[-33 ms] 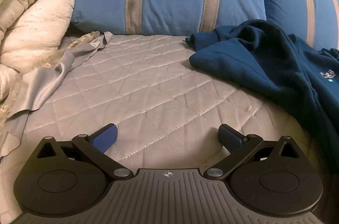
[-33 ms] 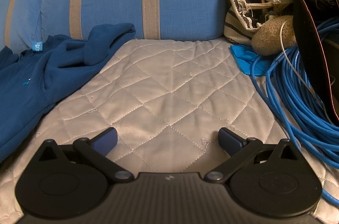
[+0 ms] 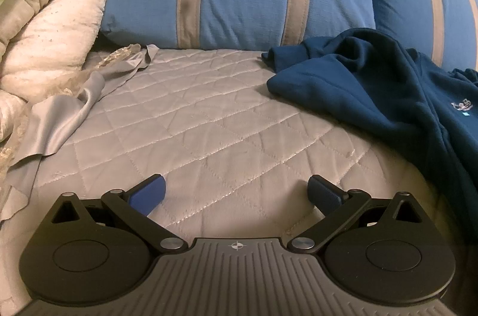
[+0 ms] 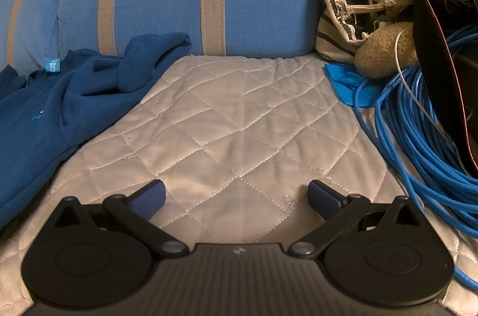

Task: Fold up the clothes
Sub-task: 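Move both tools over the navy sweatshirt on the bed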

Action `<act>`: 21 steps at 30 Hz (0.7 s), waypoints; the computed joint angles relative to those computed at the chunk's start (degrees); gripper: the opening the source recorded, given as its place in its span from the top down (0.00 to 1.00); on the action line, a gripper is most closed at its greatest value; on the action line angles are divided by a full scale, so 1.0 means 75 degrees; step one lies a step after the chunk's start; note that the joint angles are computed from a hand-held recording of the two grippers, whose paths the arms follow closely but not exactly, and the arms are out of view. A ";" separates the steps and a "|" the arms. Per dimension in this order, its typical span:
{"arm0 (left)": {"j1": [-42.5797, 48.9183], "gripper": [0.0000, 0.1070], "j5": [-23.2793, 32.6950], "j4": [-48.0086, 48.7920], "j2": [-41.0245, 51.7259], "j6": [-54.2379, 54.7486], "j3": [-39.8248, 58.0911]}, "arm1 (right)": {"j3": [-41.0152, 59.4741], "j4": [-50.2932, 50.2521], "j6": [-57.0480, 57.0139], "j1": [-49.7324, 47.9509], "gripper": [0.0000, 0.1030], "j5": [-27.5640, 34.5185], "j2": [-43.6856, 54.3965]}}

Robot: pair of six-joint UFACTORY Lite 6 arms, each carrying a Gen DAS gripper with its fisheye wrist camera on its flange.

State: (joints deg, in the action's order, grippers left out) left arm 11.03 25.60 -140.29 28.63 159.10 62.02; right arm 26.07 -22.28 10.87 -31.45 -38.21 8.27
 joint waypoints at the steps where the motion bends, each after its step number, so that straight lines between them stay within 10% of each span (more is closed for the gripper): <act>1: -0.0002 0.04 -0.0002 0.0026 -0.0010 -0.0036 -0.0011 | -0.0017 0.0021 -0.0027 0.0001 0.00 -0.0029 -0.0007; 15: -0.0293 0.04 -0.0375 -0.0989 -0.0544 0.0952 -0.0505 | -0.0299 -0.1283 0.0737 -0.0420 0.00 0.0281 -0.0536; 21: 0.0210 0.04 -0.0106 -0.1064 -0.2006 0.0735 -0.1587 | -0.0780 -0.4339 0.2989 -0.1072 0.00 0.0993 -0.2005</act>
